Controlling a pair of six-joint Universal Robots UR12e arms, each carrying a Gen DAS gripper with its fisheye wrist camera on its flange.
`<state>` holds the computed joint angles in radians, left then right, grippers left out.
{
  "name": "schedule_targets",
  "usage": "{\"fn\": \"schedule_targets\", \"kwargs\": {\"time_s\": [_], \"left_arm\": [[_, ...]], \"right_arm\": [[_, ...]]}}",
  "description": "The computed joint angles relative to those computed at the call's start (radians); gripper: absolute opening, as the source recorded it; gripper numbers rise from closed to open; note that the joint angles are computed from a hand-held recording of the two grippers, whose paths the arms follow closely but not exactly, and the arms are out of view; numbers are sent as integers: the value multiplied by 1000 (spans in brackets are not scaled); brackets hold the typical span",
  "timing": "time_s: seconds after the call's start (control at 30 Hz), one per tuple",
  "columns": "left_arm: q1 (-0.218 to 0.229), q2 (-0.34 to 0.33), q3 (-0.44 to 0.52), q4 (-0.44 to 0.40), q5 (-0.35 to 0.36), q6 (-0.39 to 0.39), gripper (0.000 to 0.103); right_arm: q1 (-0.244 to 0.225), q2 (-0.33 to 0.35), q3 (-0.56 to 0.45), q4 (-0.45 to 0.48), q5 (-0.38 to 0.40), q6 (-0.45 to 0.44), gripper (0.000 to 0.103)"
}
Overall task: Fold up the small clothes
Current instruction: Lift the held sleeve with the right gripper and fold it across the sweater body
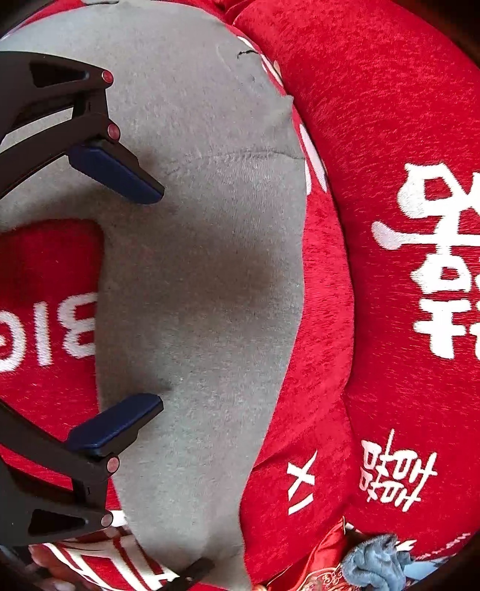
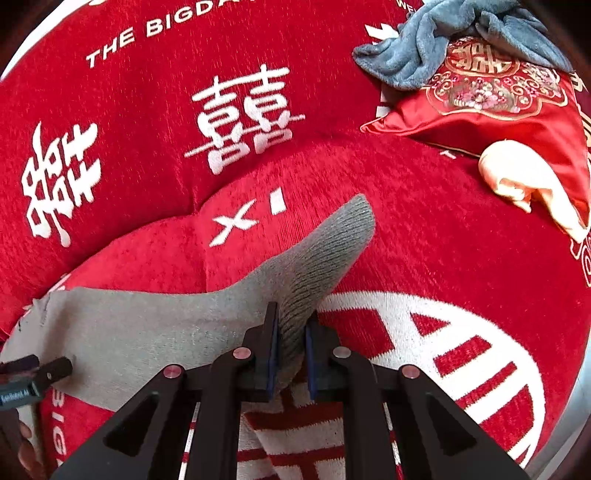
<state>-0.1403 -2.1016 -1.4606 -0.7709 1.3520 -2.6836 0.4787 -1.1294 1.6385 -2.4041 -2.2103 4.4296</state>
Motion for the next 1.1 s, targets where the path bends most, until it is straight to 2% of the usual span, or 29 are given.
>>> {"fn": "schedule_targets", "kwargs": {"time_s": [0.27,0.47,0.73,1.1], "left_arm": [[52,19,-23,16,-84,26,103],[93,23,-29,28,-113,31,103],[161,12,-15,22,-105,19,103],[259,-23,15,1,-86,-65,103]], "right_arm": [[9,35,-77,44,1,-26,13],[23,87,-170,61,-10,-76,13],[39,161,-293,27,21,-131,13],[76,309,-563,119,35,-223,13]]}}
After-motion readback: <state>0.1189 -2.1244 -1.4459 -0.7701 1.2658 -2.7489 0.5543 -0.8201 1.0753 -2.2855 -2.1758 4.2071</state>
